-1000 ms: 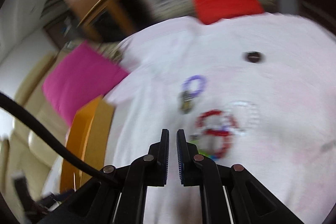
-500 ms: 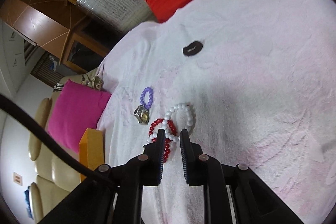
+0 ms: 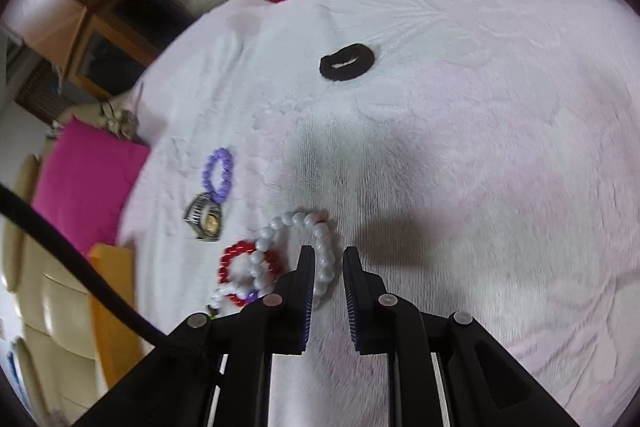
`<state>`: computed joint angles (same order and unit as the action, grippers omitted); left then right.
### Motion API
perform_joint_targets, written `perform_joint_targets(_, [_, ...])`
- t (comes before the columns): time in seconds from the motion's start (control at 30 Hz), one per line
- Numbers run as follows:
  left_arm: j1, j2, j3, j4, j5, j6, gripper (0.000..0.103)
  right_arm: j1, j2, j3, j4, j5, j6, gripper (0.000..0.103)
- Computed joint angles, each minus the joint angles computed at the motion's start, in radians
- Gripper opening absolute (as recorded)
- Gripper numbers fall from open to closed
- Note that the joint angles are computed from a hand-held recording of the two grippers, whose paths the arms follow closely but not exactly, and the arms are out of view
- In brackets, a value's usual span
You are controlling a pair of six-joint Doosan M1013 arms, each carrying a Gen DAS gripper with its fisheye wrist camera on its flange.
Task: Organize jewelry
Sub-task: 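Grasp the green bead bracelet with the left tool while the right tool grasps the white bead bracelet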
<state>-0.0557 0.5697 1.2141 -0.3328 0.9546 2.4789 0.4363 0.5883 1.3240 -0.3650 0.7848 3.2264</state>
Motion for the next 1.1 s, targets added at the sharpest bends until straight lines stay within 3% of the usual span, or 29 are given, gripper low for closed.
perform_joint_targets(0.07, [-0.010, -0.011, 0.002, -0.043, 0.000, 0.012, 0.024, -0.002, 0.022, -0.029, 0.019, 0.041, -0.051, 0.017])
perform_joint_targets(0.13, [-0.026, -0.017, 0.001, -0.079, 0.011, 0.021, 0.043, 0.003, 0.035, -0.050, 0.002, 0.075, -0.086, 0.017])
perform_joint_targets(0.17, [-0.040, -0.021, 0.004, -0.095, 0.012, 0.028, 0.044, 0.009, 0.046, -0.072, -0.020, 0.117, -0.114, 0.013])
perform_joint_targets(0.3, [-0.096, -0.023, 0.007, -0.138, 0.021, 0.074, 0.045, 0.021, 0.038, -0.067, -0.065, 0.152, -0.095, 0.011])
perform_joint_targets(0.47, [-0.152, 0.036, -0.077, -0.163, 0.119, -0.007, 0.046, 0.034, -0.050, 0.057, -0.141, 0.073, 0.098, 0.011])
perform_joint_targets(0.8, [-0.233, 0.135, -0.174, -0.175, 0.274, -0.021, 0.048, 0.051, -0.147, 0.203, -0.201, 0.008, 0.212, 0.011])
perform_joint_targets(1.03, [-0.260, 0.156, -0.176, -0.123, 0.259, -0.035, 0.046, 0.043, -0.156, 0.227, -0.206, -0.047, 0.224, 0.011])
perform_joint_targets(1.1, [-0.263, 0.160, -0.178, -0.124, 0.256, -0.035, 0.037, 0.041, -0.154, 0.225, -0.205, -0.059, 0.219, 0.011])
